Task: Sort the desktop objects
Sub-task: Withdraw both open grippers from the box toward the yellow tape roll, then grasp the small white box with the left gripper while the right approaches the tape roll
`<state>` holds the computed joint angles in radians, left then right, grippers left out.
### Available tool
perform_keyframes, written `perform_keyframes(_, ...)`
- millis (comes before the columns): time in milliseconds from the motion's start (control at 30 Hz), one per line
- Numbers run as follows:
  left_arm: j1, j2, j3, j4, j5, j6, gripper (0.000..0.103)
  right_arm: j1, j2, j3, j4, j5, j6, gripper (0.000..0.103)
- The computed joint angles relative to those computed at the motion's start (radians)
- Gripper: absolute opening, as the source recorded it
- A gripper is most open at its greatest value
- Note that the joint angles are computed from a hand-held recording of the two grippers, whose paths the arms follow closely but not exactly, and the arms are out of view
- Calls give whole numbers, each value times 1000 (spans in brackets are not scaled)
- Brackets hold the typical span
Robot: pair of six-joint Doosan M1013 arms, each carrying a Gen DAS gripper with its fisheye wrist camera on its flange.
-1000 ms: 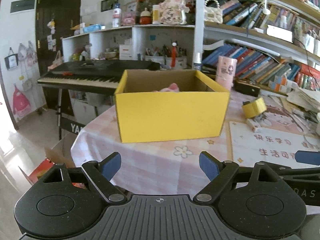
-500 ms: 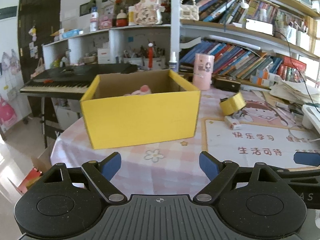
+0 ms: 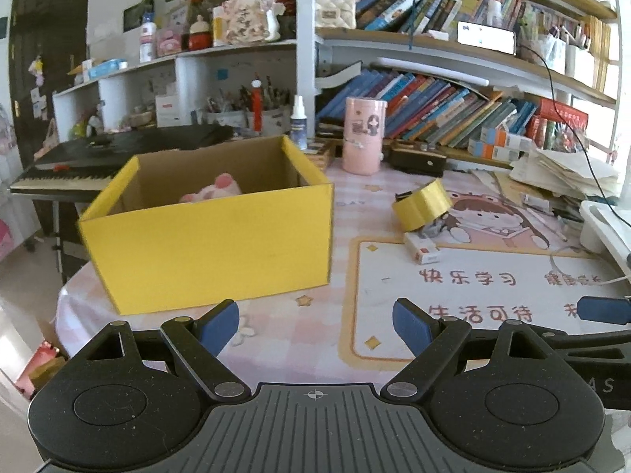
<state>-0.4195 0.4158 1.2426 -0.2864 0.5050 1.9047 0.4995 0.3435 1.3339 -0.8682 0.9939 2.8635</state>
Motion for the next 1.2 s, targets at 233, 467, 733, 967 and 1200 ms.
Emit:
perform_keyframes(233,-27,36,-50,6,40,-6,87,-38,-9,10,29,-7,-31,89)
perform_keyframes(467,-50,73,-104,10,73,-26,87,-81,-19,23,54,-15,-56,89)
perform_keyframes(733,-80,121,-174,11,88,-38,87,-124,-31,38,34,-25,-59,89)
perform_keyframes(967,-103,174,-255,58,102,-98,87,-176,-37,39,25,-75,-94,89)
perform_keyframes(1200,-120,216,-322,148,136,-222,87,-230,-28,20,68,-167,-202,89)
